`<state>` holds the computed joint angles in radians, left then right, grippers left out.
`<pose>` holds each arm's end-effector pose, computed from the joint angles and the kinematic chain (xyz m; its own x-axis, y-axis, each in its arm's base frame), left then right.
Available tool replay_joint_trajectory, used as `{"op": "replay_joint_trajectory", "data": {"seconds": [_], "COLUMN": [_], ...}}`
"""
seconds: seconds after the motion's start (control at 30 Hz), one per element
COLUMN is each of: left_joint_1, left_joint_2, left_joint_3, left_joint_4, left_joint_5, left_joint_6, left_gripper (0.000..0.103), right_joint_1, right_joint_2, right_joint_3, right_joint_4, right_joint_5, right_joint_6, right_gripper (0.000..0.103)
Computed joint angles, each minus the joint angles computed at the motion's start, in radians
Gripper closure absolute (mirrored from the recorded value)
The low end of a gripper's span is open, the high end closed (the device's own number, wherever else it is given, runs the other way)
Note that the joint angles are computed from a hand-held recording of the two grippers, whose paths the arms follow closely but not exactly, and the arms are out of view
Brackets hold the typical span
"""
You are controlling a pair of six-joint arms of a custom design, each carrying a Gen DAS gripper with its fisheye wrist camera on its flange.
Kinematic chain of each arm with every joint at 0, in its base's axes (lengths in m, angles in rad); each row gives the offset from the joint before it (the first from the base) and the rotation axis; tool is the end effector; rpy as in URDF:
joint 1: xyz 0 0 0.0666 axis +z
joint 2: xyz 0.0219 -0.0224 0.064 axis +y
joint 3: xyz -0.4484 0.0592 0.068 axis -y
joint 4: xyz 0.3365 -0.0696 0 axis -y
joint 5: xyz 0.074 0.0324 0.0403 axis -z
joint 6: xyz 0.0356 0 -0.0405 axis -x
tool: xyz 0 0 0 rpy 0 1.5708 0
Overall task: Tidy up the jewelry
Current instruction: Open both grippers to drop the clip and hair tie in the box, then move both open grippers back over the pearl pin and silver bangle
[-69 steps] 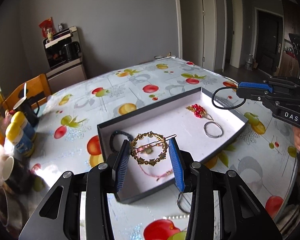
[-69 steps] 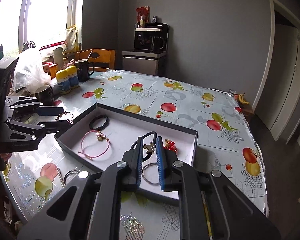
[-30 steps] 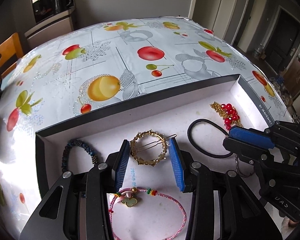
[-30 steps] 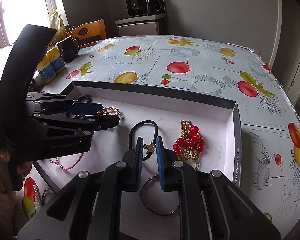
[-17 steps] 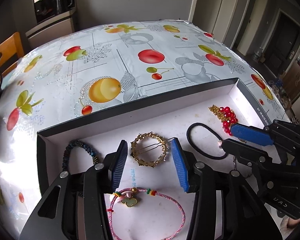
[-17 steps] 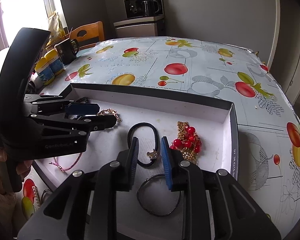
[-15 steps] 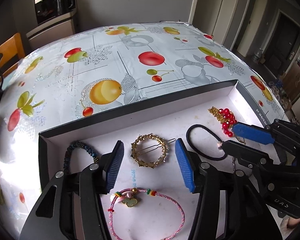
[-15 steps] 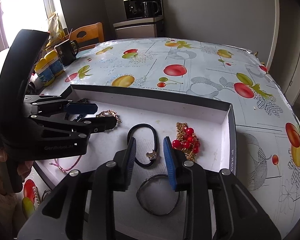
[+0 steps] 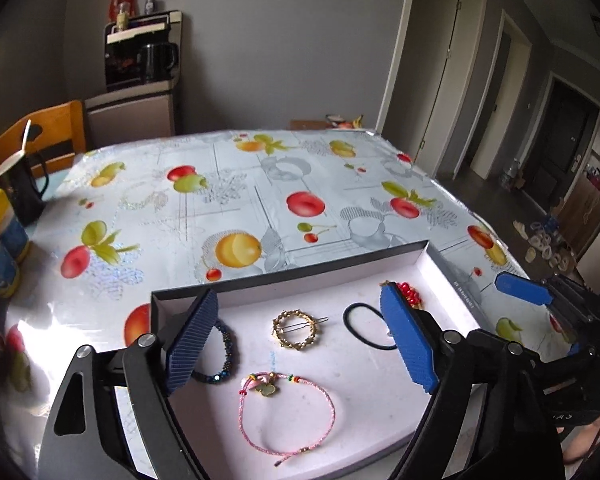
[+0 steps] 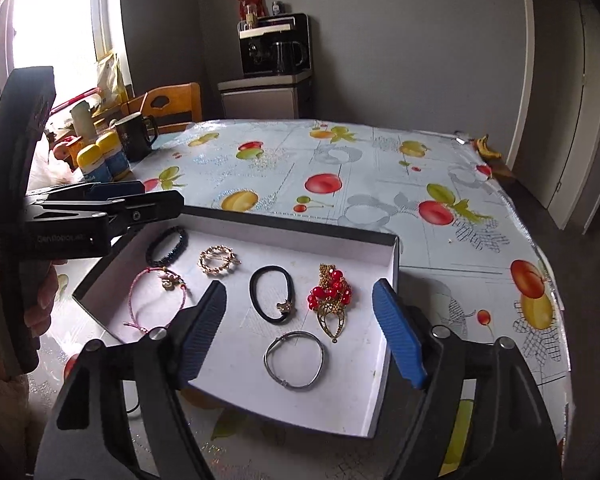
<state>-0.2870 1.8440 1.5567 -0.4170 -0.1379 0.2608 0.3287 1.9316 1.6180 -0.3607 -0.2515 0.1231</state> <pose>0.5904 -0.1696 0.3778 -0.6464 -0.0755 -0.7592 0.0137 0.9938 -0.1105 0.6111 0.2174 0.3544 -0.5255 -0.3049 -0.7943 -0.5654 0.8227 0.0583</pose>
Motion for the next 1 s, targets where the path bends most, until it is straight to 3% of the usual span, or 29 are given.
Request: {"op": "replay_joint_trajectory", "data": {"seconds": [0.07, 0.17, 0.43, 0.73, 0.87, 1.0], "left_joint_1": [-0.012, -0.03, -0.039, -0.061, -0.083, -0.118], "left_joint_2": [-0.038, -0.088, -0.191, -0.205, -0.189, -0.159], "left_joint_3": [-0.039, -0.101, -0.288, -0.442, -0.468, -0.442], "left_joint_4": [0.021, 0.036, 0.087, 0.065, 0.078, 0.062], "left_joint_5": [-0.032, -0.076, -0.148, -0.142, -0.099, -0.097], "left_joint_6": [-0.013, -0.049, -0.057, -0.041, -0.006, -0.058], "left_gripper": [0.01, 0.008, 0.008, 0.008, 0.008, 0.008], "right_joint_1": [-0.005, -0.008, -0.01, 0.015, 0.023, 0.022], "right_joint_2": [-0.037, -0.08, -0.134, -0.142, -0.139, -0.134], "right_joint_3": [-0.05, -0.111, -0.224, -0.291, -0.302, -0.3], "right_joint_4": [0.045, 0.09, 0.138, 0.114, 0.103, 0.086], "right_joint_5": [-0.015, -0.022, -0.018, -0.029, -0.022, -0.037], "right_joint_6": [0.006, 0.015, 0.031, 0.088, 0.111, 0.109], "right_gripper": [0.012, 0.006, 0.006, 0.006, 0.006, 0.006]}}
